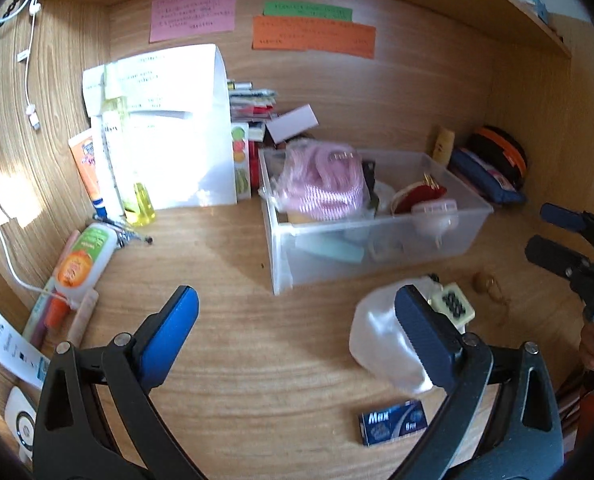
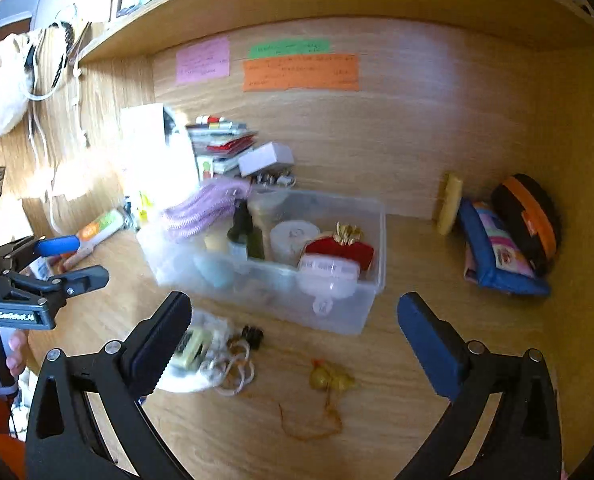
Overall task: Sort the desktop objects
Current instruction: 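Move both grippers back toward the white pouch and green tile, then grasp the green dotted tile with the right gripper while the left grasps the white pouch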
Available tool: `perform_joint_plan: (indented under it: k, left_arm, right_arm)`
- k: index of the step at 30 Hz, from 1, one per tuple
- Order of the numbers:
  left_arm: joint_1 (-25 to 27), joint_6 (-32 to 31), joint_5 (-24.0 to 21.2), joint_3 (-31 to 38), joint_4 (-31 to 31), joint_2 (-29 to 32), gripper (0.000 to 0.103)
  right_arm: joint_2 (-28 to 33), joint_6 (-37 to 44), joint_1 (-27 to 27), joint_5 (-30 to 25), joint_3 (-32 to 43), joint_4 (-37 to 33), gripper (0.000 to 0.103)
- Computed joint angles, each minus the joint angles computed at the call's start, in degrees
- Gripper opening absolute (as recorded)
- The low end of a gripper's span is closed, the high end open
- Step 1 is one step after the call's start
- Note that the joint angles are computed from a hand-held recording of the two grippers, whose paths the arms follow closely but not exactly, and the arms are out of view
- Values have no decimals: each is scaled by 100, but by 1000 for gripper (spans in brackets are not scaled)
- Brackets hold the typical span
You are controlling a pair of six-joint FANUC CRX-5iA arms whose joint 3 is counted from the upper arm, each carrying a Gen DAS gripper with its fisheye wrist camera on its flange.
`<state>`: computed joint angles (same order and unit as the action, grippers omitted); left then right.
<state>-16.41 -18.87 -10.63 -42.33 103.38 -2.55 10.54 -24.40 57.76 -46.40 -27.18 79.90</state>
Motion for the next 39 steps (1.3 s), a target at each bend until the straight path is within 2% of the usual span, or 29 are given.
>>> perform_joint_plan:
  k: [1,4,7,9,11,13,19,22,24,29,32,35,39]
  left_arm:
    - [39,74,-20,-25,-97,8,100]
    - [41,44,28,-134,-49,-40,100]
    - [-39,-307,138,-230,325,-128,100]
    - [-72,-534,193,-287,586,-184,100]
    - [62,-374,68,-328,396,-196,100]
    - [282,-101,-157,-354,49,-175,100]
    - [759,454,-703,-318,-766,-46,100]
    - [916,629,-965,-276,-1107,11,100]
    - [1028,759,-1191,-217,-1394,58,100]
    - [1298,1161,-1918,66,-2261,256,100]
    - [1494,1664,-2558,446,-3167,505,100]
    - [1481,1878,-2778,689,-3661,639,100]
    - [1316,2146,-2805,1001,-4389,806,100]
  right_arm:
    - [-34,-19,-17,201,-65,63,103]
    - [38,-124,2,360,-91,185,102]
    - [201,56,34,490,37,141,87]
    - [288,271,11,732,132,82,70]
    - [424,590,12,897,309,-128,61]
    - [565,905,21,1020,492,-374,58]
    - [1021,1953,152,911,1093,-1394,36]
    - [1113,2125,178,813,1209,-1596,33]
    - [1063,2099,151,901,1173,-1594,25]
    - [858,1854,47,1149,977,-1443,24]
    - [670,1459,-32,1274,749,-1154,22]
    - [400,880,-153,1439,416,-707,22]
    - [200,484,-174,1268,173,-435,22]
